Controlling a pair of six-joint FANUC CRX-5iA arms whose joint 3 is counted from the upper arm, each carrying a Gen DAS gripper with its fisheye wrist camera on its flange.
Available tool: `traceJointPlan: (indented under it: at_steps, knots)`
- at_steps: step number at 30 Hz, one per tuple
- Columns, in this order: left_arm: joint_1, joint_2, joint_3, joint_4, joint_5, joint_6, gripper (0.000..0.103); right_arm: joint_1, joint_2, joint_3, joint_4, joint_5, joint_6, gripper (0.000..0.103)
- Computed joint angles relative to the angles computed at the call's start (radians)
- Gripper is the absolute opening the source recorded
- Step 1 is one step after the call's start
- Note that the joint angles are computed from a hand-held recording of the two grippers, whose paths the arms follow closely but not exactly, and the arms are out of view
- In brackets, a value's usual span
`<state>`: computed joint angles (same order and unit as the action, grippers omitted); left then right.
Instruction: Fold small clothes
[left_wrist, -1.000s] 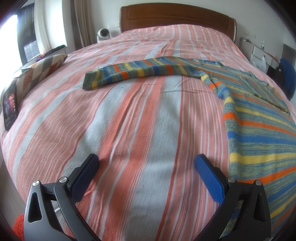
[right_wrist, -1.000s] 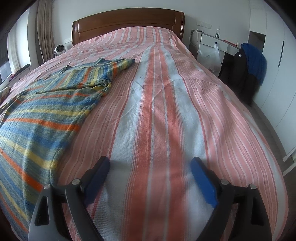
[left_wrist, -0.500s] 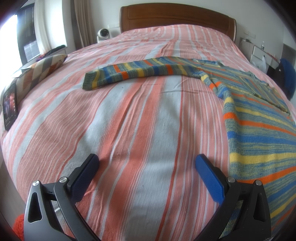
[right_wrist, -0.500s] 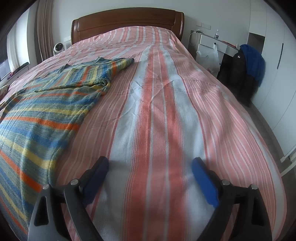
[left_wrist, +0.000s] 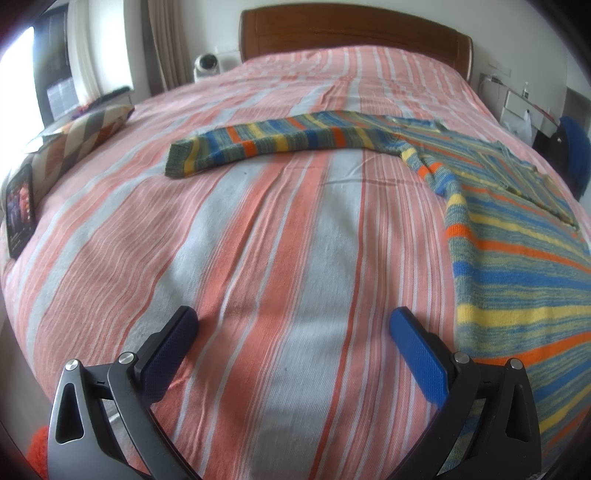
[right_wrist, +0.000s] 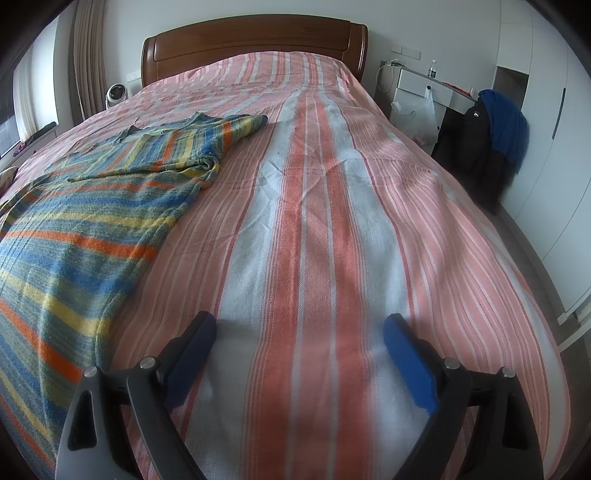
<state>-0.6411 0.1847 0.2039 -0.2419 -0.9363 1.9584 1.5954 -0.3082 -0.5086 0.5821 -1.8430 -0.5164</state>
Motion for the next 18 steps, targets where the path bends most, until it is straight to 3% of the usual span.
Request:
traceJointPlan:
  at_steps: [3,6,8,11,14,17,18]
  knots:
    - [0.084,-0.008,-0.01,0.219,-0.01,-0.158,0.102,0.0,0.001,0.0,0.001,0.001,0.0,0.091]
    - [0.168,-0.022,-0.026,0.362,0.027,-0.219,0.102,0.001,0.001,0.001,0.001,-0.001,-0.001,0.092]
    - [0.244,0.022,0.03,0.448,0.009,-0.235,0.102,0.001,0.002,-0.001,0.001,-0.001,-0.002,0.093]
    - [0.315,0.133,0.164,0.49,-0.052,-0.223,0.102,0.0,0.001,-0.002,0.002,-0.002,-0.001,0.093]
    - [0.334,0.294,0.398,0.409,-0.189,-0.147,0.099,-0.001,0.002,-0.001,0.001,-0.002,0.0,0.094]
    - [0.324,0.439,0.598,0.39,-0.301,-0.156,0.081,0.0,0.003,-0.001,0.0,-0.005,-0.001,0.094]
    - [0.321,0.46,0.621,0.398,-0.312,-0.158,0.062,-0.001,0.004,-0.001,0.0,-0.006,-0.001,0.094]
